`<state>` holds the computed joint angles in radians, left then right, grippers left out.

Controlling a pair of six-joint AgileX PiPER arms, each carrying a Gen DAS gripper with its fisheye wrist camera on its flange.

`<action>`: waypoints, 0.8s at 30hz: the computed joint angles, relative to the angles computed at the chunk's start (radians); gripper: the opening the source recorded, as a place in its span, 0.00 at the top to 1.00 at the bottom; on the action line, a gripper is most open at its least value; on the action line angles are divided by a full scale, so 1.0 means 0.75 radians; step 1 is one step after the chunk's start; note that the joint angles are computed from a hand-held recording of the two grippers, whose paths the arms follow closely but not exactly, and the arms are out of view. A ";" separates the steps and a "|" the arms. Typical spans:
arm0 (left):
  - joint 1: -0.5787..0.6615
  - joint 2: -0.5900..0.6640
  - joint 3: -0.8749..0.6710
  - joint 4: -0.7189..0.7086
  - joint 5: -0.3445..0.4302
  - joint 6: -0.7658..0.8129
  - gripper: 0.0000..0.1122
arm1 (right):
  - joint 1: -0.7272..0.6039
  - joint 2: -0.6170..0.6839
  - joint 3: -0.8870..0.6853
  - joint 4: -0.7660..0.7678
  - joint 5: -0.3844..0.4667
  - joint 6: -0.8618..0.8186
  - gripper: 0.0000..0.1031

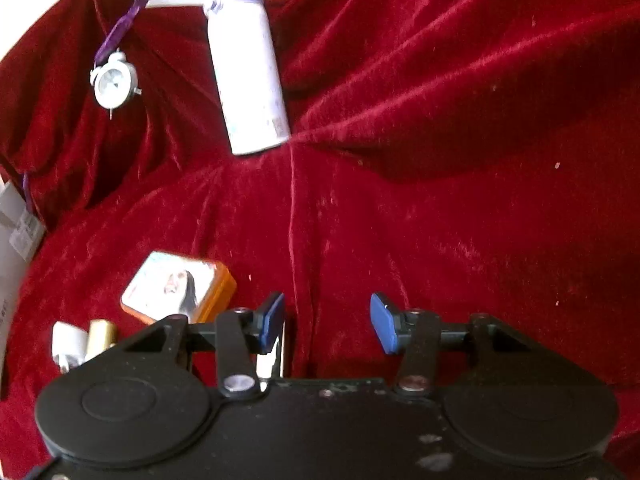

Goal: Organize rigid objects
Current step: 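Reach the right tool to the black-and-silver lipstick and grasp it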

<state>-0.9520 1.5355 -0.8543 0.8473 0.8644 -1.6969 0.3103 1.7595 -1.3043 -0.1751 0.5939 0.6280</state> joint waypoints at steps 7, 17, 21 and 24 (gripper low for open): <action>0.000 -0.002 0.004 0.001 -0.003 -0.001 0.10 | 0.092 0.007 -0.018 0.165 0.009 -0.255 0.53; -0.001 -0.002 0.004 0.002 -0.002 -0.003 0.10 | 0.363 0.007 -0.012 0.276 0.017 -0.495 0.49; 0.001 -0.003 0.003 0.005 -0.004 -0.002 0.10 | 0.347 -0.046 0.015 0.461 -0.019 -0.603 0.51; 0.002 -0.003 0.003 0.004 -0.002 -0.001 0.10 | 0.292 -0.070 0.005 0.470 -0.007 -0.578 0.51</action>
